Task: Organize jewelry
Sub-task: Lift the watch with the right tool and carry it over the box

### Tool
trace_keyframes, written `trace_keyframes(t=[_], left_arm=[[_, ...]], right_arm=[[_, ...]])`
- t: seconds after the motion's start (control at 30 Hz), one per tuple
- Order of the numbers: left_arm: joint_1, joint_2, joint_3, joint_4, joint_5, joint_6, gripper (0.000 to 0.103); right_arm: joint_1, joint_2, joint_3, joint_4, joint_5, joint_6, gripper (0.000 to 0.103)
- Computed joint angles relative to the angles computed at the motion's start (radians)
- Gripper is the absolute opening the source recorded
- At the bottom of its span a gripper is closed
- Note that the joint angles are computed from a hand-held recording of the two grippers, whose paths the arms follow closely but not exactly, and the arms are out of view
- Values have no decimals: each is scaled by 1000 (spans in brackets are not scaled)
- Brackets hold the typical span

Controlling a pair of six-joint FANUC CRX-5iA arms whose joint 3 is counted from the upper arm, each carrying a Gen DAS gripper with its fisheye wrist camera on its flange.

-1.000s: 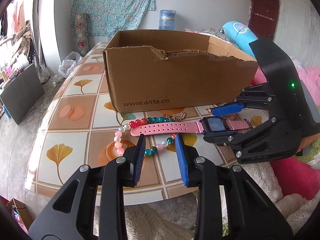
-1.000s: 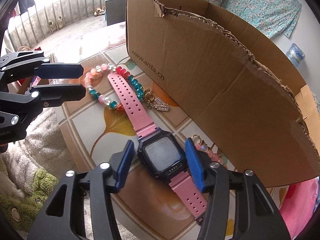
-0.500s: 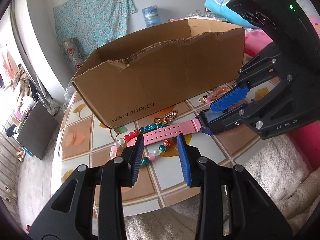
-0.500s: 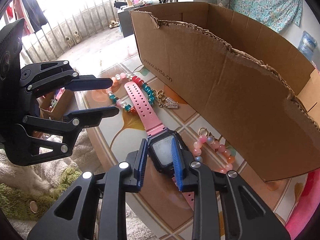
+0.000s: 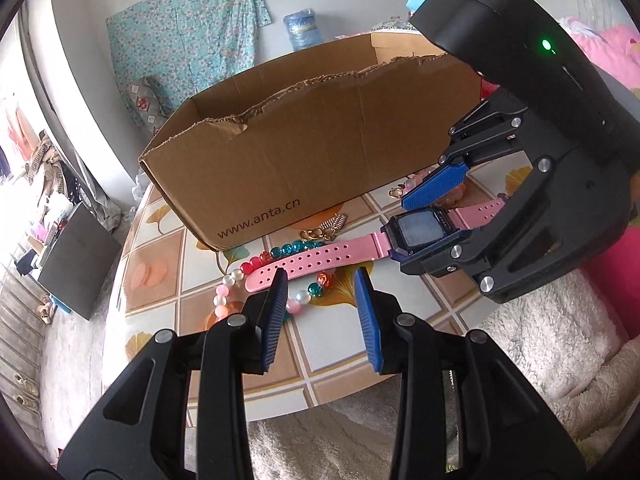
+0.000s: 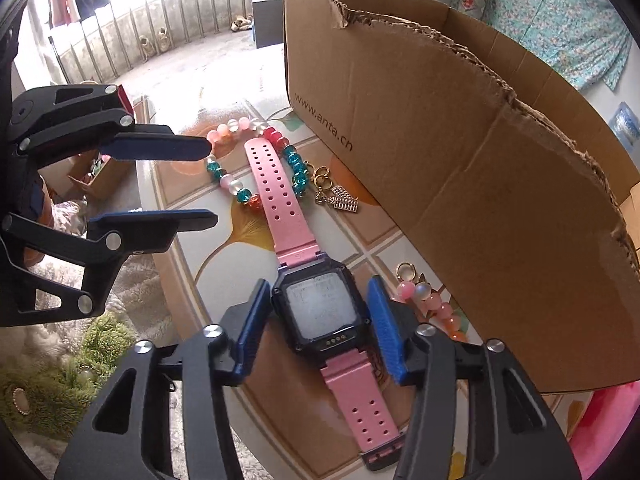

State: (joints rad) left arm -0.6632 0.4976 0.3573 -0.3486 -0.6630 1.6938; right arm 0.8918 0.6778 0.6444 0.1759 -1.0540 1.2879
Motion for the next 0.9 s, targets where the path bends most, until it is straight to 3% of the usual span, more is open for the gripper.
trace_keyframes(t=[0.33, 0.6, 0.83, 0.9], left_arm=[[-30, 46, 60, -92, -4, -20, 34], [-44, 76, 80, -84, -3, -157, 34], [-60, 104, 119, -99, -28, -172, 34], [-62, 112, 134, -102, -39, -161, 26]], right_arm=[[-73, 6, 115, -225, -99, 112, 46], [-129, 13, 179, -358, -173, 187, 44], [-142, -18, 150, -418, -165, 234, 44], [-141, -24, 138, -424, -149, 239, 44]])
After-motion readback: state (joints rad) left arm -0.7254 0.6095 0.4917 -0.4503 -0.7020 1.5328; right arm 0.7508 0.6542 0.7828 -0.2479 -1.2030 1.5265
